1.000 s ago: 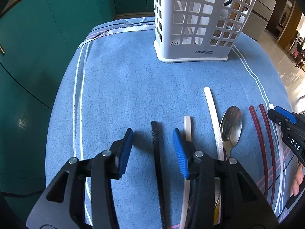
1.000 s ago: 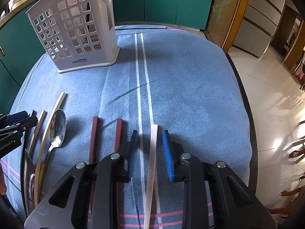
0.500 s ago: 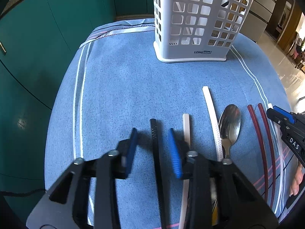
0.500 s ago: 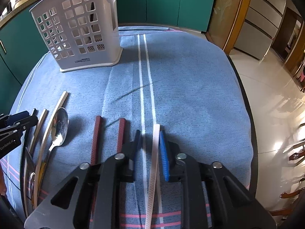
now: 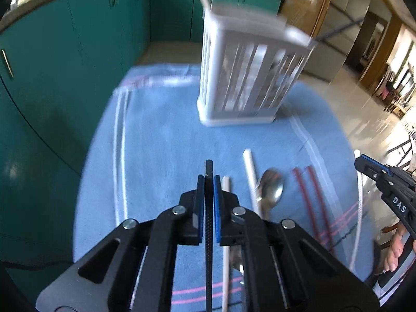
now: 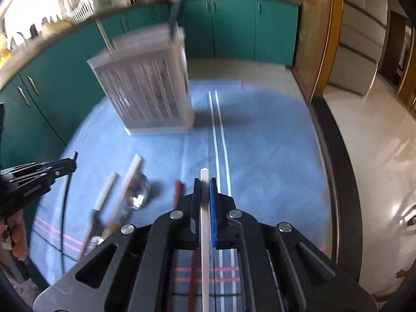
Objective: Organize utensils
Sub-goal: 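Carry both chopsticks into the white holder and open both tools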
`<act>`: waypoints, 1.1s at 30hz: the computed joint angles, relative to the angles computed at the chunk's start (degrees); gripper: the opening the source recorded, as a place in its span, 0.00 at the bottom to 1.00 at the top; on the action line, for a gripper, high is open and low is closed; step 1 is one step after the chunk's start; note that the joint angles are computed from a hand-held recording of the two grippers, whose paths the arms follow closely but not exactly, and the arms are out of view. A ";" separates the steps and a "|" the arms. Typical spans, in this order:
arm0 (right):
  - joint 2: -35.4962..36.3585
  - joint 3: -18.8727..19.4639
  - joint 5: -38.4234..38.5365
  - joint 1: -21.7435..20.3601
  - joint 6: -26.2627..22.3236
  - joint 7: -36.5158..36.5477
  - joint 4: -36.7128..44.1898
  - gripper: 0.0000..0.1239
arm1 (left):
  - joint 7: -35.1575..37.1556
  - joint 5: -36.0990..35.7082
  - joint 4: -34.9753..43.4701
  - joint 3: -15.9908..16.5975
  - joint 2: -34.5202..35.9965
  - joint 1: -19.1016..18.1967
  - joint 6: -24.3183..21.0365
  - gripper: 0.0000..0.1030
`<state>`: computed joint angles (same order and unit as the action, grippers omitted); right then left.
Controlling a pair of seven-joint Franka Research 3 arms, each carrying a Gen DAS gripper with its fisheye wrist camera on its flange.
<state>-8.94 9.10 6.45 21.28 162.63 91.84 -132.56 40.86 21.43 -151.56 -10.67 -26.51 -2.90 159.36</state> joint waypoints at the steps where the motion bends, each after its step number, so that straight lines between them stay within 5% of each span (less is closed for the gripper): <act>1: -2.37 -0.30 0.80 0.36 0.84 -0.87 -0.91 0.05 | -0.08 0.35 -0.31 -0.06 -2.36 0.05 0.17 0.06; 10: -13.09 -2.73 7.01 2.86 5.98 -7.36 -3.65 0.05 | -4.99 4.05 -0.79 -2.77 -14.69 4.84 3.19 0.06; 16: -9.81 -2.19 10.08 3.59 7.67 -10.38 2.22 0.05 | -7.29 4.83 1.23 -2.80 -17.08 8.09 7.17 0.06; 22: -3.35 -1.72 12.63 4.78 11.55 -13.81 10.95 0.05 | -13.79 6.03 5.18 -5.64 -16.39 17.04 12.45 0.06; 25: 0.14 1.86 7.14 1.32 14.70 -9.68 15.23 0.05 | -19.54 7.76 7.41 -11.22 -15.57 27.15 18.48 0.06; 27: 2.55 2.80 4.46 0.36 16.54 -7.24 18.39 0.05 | -21.57 7.41 9.23 -12.78 -14.91 30.23 18.43 0.06; 30: 5.38 6.72 -9.39 -5.45 18.29 7.01 22.51 0.05 | -26.18 7.20 11.82 -16.98 -13.33 37.06 21.14 0.06; 33: 9.39 7.45 -35.56 -9.34 19.88 32.20 28.56 0.05 | -30.27 7.27 14.52 -22.43 -12.26 44.26 21.91 0.06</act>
<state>0.45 16.55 -29.11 11.94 182.51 124.04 -104.00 10.58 28.70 -137.04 -33.10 -38.77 41.36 181.26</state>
